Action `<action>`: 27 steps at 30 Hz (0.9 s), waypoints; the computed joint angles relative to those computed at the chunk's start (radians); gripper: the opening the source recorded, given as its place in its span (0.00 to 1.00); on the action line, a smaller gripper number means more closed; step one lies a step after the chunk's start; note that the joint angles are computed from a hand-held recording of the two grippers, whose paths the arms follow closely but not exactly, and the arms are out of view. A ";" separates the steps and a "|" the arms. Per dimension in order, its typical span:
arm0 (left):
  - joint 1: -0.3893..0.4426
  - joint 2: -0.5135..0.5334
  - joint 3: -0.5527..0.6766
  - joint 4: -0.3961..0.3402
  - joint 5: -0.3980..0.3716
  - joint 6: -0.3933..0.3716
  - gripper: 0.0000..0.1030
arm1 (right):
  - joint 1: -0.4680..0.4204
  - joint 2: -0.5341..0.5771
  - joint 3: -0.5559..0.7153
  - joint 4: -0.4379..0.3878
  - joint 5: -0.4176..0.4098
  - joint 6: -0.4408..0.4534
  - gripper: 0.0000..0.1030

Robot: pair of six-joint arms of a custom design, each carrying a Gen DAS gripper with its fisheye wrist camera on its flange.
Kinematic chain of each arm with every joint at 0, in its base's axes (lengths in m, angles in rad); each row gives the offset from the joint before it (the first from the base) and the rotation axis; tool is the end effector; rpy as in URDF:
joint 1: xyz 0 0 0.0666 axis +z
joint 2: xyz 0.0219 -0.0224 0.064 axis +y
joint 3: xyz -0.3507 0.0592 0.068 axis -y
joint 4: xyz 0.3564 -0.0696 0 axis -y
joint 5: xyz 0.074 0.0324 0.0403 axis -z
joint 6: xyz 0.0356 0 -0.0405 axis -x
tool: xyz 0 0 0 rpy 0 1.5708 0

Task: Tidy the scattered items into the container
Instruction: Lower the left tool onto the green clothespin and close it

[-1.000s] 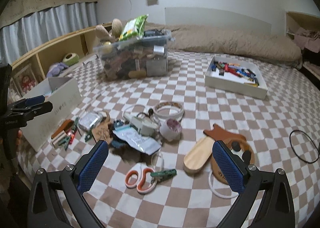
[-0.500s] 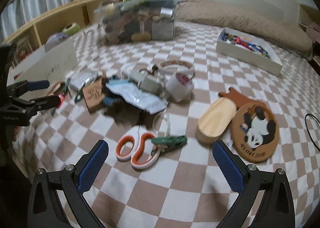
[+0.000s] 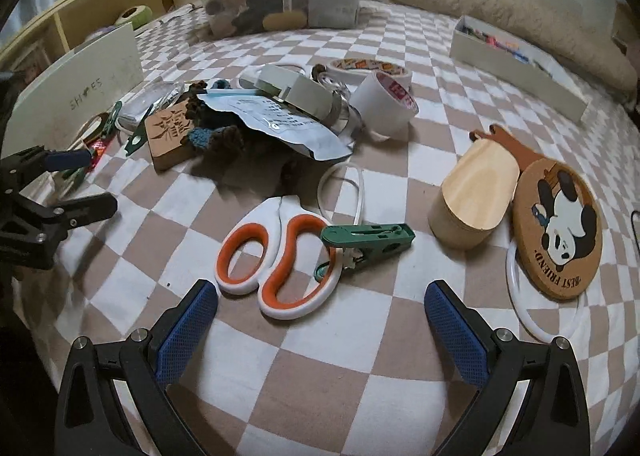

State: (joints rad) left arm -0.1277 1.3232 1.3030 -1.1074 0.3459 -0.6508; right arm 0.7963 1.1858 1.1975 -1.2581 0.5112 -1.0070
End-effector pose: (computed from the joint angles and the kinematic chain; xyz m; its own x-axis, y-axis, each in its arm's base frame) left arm 0.3992 -0.0638 0.3829 -0.5529 0.6456 -0.5267 0.7529 0.6580 0.0161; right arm 0.2525 0.2326 0.3857 -0.7890 0.2477 -0.5623 0.2854 0.9582 0.0216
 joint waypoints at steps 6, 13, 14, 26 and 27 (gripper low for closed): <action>0.009 0.036 0.035 -0.076 0.018 -0.049 1.00 | 0.018 -0.011 -0.026 0.024 0.035 0.017 1.00; 0.021 0.002 -0.027 -0.004 0.053 -0.066 1.00 | 0.025 -0.016 -0.036 0.021 0.050 -0.004 1.00; 0.023 0.011 -0.017 -0.015 0.062 -0.073 1.00 | 0.025 -0.022 -0.043 0.031 0.050 -0.005 1.00; 0.020 0.099 0.077 0.022 0.098 0.008 0.76 | 0.048 -0.010 -0.042 0.027 0.099 -0.022 1.00; 0.021 0.103 0.082 0.022 0.102 0.009 0.71 | 0.049 -0.007 -0.040 0.023 0.102 -0.023 1.00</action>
State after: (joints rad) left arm -0.1069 1.4262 1.3852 -1.0854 0.4479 -0.6422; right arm 0.8453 1.1786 1.1578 -1.2347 0.6135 -1.0297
